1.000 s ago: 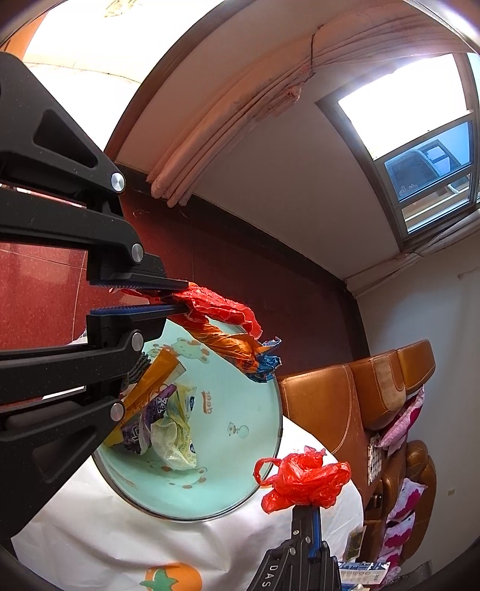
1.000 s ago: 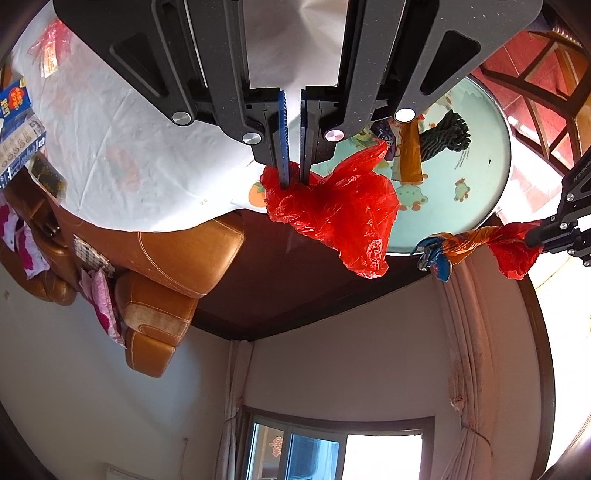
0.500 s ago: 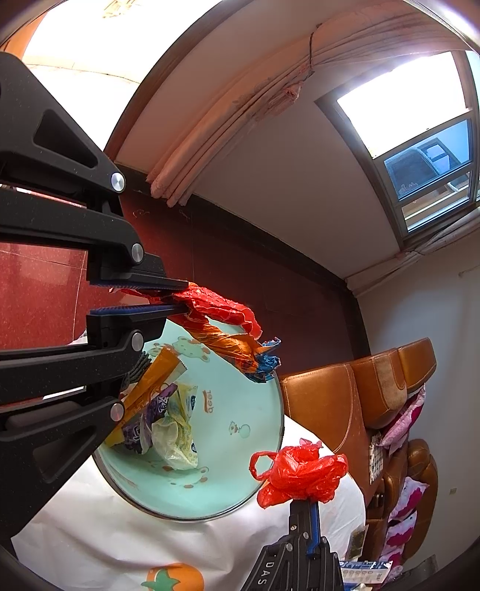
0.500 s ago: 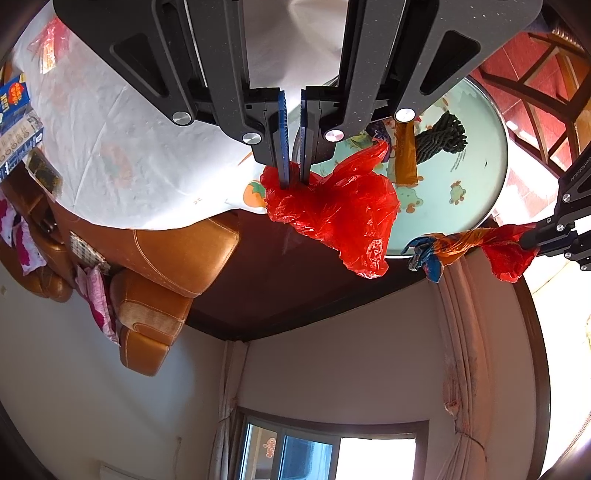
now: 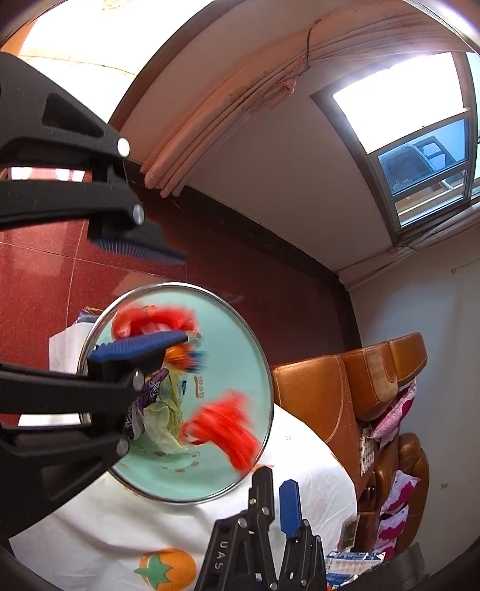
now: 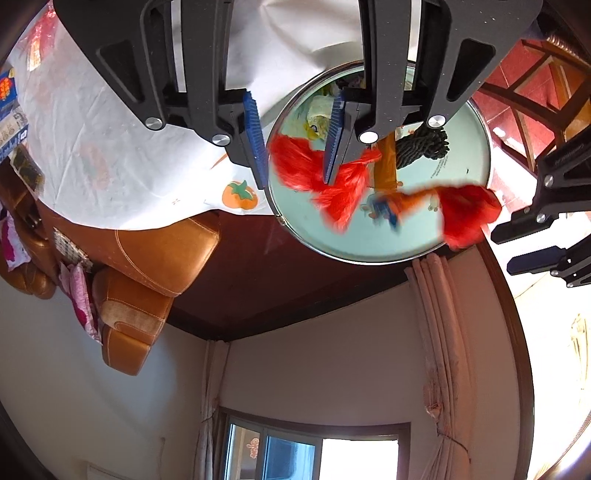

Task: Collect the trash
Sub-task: 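Open both tools over the bucket, dropping both red bags in, then move both tools back over the table toward the pink mesh bag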

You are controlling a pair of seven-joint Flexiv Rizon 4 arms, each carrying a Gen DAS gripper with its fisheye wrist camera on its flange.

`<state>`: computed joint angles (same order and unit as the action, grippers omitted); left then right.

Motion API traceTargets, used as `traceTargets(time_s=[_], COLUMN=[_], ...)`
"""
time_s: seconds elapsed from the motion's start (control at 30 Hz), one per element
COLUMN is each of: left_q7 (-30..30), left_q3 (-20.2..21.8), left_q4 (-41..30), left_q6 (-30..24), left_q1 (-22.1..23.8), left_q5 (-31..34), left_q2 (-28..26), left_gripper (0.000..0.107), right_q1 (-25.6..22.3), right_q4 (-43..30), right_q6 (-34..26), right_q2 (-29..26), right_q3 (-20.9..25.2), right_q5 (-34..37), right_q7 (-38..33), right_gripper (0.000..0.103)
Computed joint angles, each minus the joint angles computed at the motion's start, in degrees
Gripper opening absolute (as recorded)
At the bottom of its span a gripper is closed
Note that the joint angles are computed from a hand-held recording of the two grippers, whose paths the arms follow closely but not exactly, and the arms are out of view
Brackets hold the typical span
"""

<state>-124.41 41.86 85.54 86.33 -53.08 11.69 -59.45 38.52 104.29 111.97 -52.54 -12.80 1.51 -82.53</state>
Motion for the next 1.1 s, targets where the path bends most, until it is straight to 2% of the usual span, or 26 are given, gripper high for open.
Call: traceTargets(time_s=[0.03, 0.17, 0.23, 0.33, 0.4, 0.63, 0.73, 0.83, 0.93, 1.1], left_q7=[-0.35, 0.0, -0.12, 0.3, 1.06, 6.31, 9.3, 11.93, 13.8, 20.17], left_q3=[0.33, -0.18, -0.48, -1.47, -2.77, -8.78, -12.31, -15.71, -18.2, -25.75], left_q4=[-0.01, -0.22, -0.27, -0.48, -1.0, -5.02, -8.8, -13.44, -19.37, -31.65], left_q6=[0.17, 0.2, 0.17, 0.43, 0.37, 0.11, -0.6, -1.37, -2.65, -7.82], left_q1=[-0.28, -0.04, 0.09, 0.36, 0.78, 1.58, 1.9, 1.86, 1.14, 1.37], left_q5=[0.07, 0.15, 0.01, 0.08, -0.04, 0.72, 0.86, 0.86, 0.79, 0.89], left_q2=[-0.17, -0.14, -0.09, 0.03, 0.11, 0.05, -0.54, -1.76, -4.0, -9.1], left_gripper=[0.049, 0.049, 0.055, 0.058, 0.064, 0.072, 0.074, 0.076, 0.081, 0.082], right_q1=[-0.61, -0.77, -0.55, 1.08, 1.79, 0.79, -0.17, -3.54, -8.87, -16.48], right_q4=[0.03, 0.68, 1.96, 5.31, 9.16, 22.06, 27.08, 30.25, 33.63, 37.22], right_q6=[0.22, 0.66, 1.1, 2.57, 4.62, 14.11, 17.99, 21.37, 26.48, 34.72], right_q2=[0.05, 0.36, 1.07, 2.43, 4.11, 8.94, 9.78, 9.82, 8.58, 4.43], right_q3=[0.59, 0.55, 0.17, -1.77, -2.83, -3.35, -4.02, -2.39, 0.65, 5.39], right_q5=[-0.16, 0.41, 1.4, 4.04, 7.05, 19.48, 26.57, 30.6, 33.04, 33.32], right_q7=[0.07, 0.22, 0.39, 0.07, -0.16, -2.14, -2.68, -1.79, 0.54, 4.88], right_gripper=[0.042, 0.044, 0.046, 0.047, 0.048, 0.053, 0.059, 0.061, 0.062, 0.063])
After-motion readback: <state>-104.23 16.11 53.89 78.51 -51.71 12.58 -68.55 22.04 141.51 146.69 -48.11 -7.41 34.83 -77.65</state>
